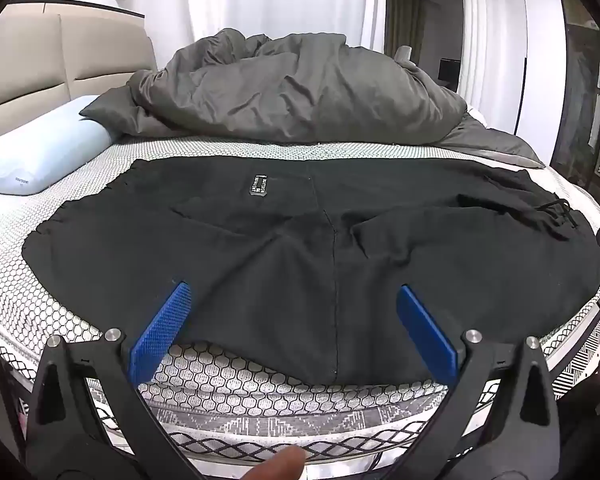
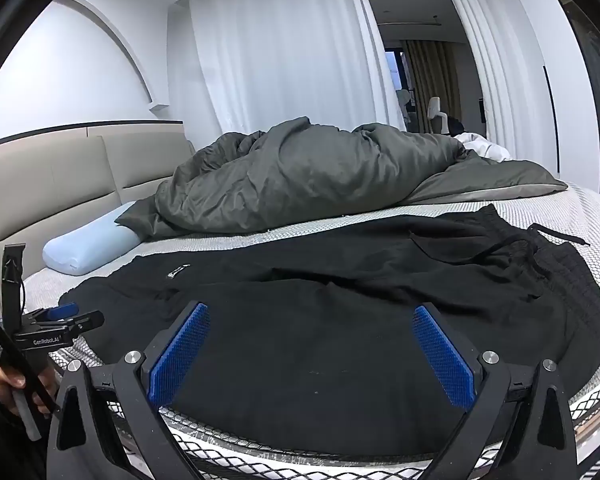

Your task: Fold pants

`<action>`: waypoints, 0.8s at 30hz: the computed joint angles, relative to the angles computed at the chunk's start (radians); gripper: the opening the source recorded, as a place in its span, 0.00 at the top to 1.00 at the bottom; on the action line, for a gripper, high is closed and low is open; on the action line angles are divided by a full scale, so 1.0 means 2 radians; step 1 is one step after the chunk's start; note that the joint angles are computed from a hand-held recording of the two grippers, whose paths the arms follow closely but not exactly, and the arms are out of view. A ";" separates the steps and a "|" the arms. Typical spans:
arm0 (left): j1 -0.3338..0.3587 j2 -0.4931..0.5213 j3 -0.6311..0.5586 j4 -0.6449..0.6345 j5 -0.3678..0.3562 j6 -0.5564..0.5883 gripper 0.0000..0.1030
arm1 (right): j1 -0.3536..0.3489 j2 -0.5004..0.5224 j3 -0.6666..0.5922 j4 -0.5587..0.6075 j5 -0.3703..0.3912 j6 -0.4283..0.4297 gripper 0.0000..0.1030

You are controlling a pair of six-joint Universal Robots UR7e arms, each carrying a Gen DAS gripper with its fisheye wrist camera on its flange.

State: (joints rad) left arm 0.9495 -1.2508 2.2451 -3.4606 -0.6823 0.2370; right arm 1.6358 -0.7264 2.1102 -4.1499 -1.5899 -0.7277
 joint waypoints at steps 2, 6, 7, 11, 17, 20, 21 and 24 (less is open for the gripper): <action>0.000 0.001 0.000 -0.003 0.000 0.001 0.01 | 0.000 0.000 -0.001 0.001 -0.003 0.002 0.00; -0.003 0.002 0.000 0.004 0.005 -0.004 0.01 | 0.000 0.000 -0.001 0.001 -0.002 0.001 0.00; -0.002 0.004 0.000 -0.007 0.003 0.003 0.01 | 0.000 0.000 -0.002 0.002 -0.002 0.002 0.00; -0.005 0.001 -0.001 -0.002 0.005 0.006 0.01 | -0.001 -0.001 -0.002 0.003 -0.003 0.005 0.00; -0.009 0.008 -0.003 -0.002 0.002 -0.007 0.01 | -0.002 -0.001 -0.002 0.002 -0.002 0.007 0.00; -0.008 0.005 -0.003 -0.002 -0.002 -0.008 0.01 | -0.002 -0.001 -0.002 0.002 -0.001 0.008 0.00; -0.009 0.006 -0.003 -0.003 -0.001 -0.009 0.01 | -0.002 0.000 -0.002 0.001 -0.002 0.008 0.00; -0.014 -0.002 0.003 0.009 0.003 -0.014 0.01 | -0.001 0.000 -0.003 0.002 -0.003 0.007 0.00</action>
